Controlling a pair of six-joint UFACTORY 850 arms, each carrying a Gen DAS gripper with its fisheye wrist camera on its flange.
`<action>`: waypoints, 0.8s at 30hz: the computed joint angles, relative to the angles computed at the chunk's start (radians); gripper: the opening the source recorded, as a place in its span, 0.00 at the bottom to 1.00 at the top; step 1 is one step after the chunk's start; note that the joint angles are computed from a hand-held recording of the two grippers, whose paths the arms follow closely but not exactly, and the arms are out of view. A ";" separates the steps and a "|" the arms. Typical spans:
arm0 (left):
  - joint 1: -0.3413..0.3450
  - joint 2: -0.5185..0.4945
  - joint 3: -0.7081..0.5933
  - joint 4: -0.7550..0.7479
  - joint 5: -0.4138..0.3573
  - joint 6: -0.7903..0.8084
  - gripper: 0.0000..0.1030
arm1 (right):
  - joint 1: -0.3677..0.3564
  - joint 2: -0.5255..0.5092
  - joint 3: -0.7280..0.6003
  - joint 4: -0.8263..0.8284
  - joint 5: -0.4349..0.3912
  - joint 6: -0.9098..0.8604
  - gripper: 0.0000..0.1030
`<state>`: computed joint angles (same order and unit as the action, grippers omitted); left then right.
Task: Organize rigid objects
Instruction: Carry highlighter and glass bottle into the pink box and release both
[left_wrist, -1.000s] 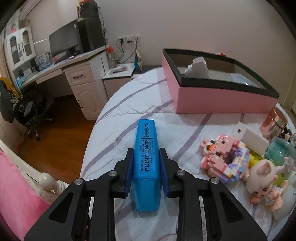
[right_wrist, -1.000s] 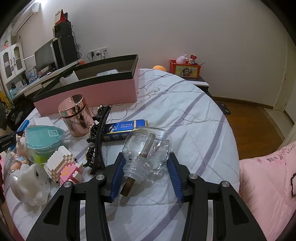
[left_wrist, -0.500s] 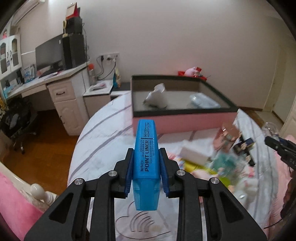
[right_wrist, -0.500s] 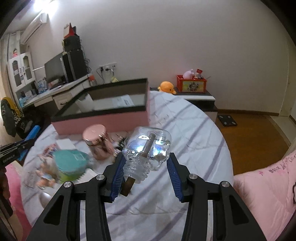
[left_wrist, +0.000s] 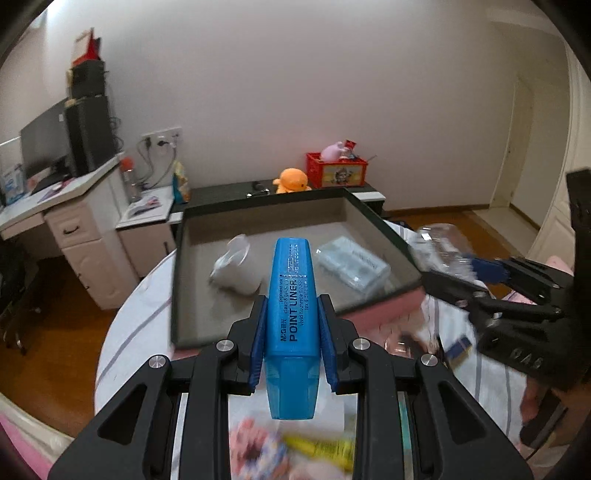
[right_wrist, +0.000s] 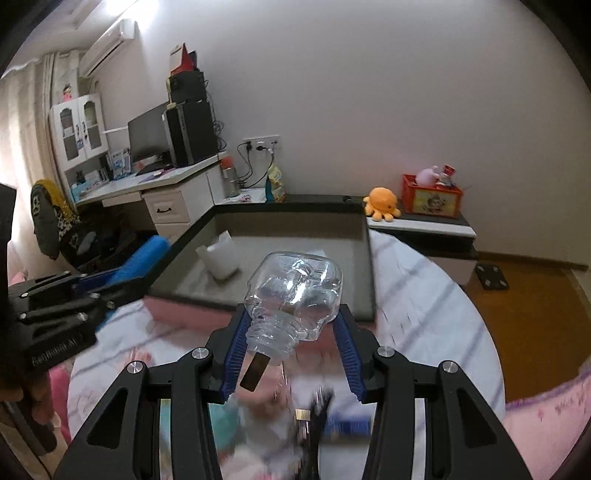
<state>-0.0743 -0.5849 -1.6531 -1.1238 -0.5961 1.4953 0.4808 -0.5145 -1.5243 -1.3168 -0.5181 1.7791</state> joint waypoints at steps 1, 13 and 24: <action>-0.016 -0.033 -0.052 0.050 0.002 -0.049 0.26 | -0.014 -0.032 -0.051 0.068 0.008 -0.087 0.46; -0.110 -0.415 -0.620 0.597 -0.145 -0.611 0.26 | -0.132 -0.315 -0.473 0.610 -0.167 -0.725 0.46; -0.097 -0.334 -0.492 0.512 -0.053 -0.542 0.69 | -0.131 -0.253 -0.374 0.463 -0.100 -0.570 0.70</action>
<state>-0.1714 -0.9191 -2.1450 -0.6115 -0.6487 0.9531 0.3493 -0.7679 -1.8982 -0.8540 -0.6183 1.2091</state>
